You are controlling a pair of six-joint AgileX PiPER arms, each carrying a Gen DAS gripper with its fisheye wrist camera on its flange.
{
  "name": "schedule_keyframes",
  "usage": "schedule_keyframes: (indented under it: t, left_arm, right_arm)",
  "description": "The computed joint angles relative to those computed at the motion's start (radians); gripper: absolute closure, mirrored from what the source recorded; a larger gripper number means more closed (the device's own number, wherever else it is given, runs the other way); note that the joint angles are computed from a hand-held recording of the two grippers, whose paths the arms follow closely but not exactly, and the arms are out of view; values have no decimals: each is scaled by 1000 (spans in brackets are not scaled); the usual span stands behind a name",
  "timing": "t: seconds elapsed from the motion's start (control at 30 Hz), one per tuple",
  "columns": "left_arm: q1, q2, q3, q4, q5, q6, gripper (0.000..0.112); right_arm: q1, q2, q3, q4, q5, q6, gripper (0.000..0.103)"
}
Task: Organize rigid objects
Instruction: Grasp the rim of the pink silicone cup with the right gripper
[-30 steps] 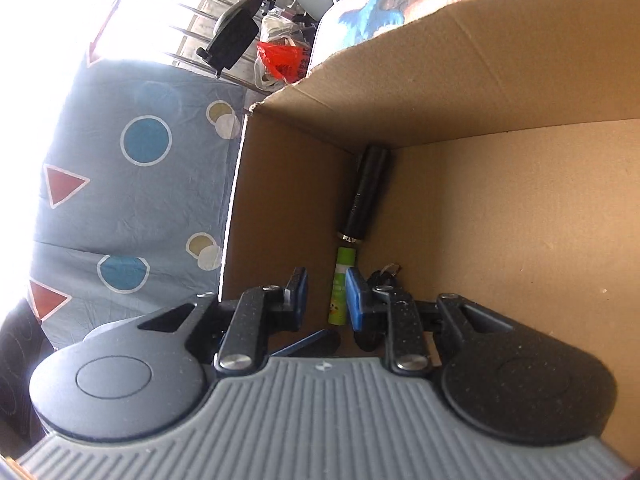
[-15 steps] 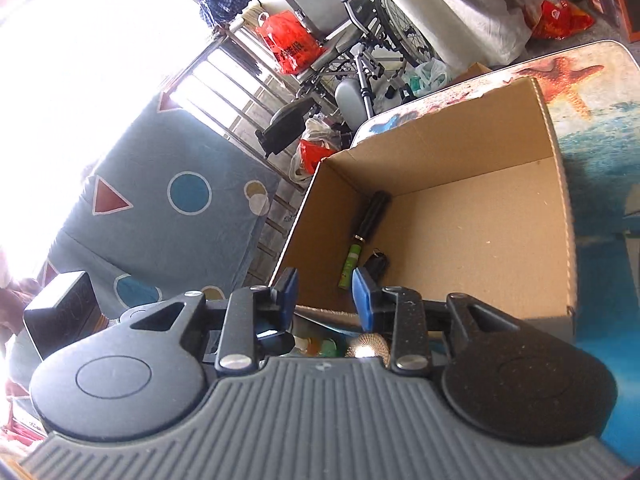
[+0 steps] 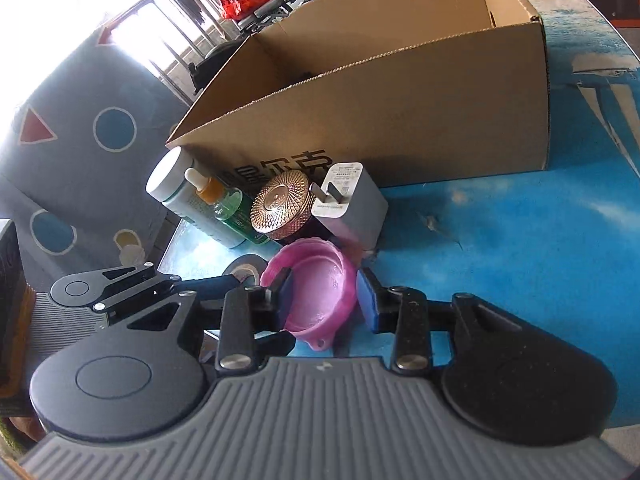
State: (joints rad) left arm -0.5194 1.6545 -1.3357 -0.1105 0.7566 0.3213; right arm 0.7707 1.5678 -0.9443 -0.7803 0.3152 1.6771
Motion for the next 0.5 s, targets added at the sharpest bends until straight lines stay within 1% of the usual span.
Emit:
schedule_keyframes:
  t: [0.1, 0.2, 0.27, 0.4, 0.5]
  left_arm:
    - [-10, 7, 12, 2, -18, -2, 47]
    - [-13, 4, 34, -22, -35, 11, 46]
    - [-31, -5, 57, 3, -62, -3, 46]
    - [-54, -19, 73, 15, -68, -15, 45]
    - [-62, -23, 80, -8, -69, -2, 45]
  right_arm:
    - [-1, 66, -72, 67, 46, -110, 69]
    - [-6, 105, -101, 104, 52, -166, 69]
    - [-3, 119, -111, 90, 59, -168, 70]
    - [7, 119, -114, 72, 86, -156, 78]
    - [18, 94, -83, 47, 100, -126, 80]
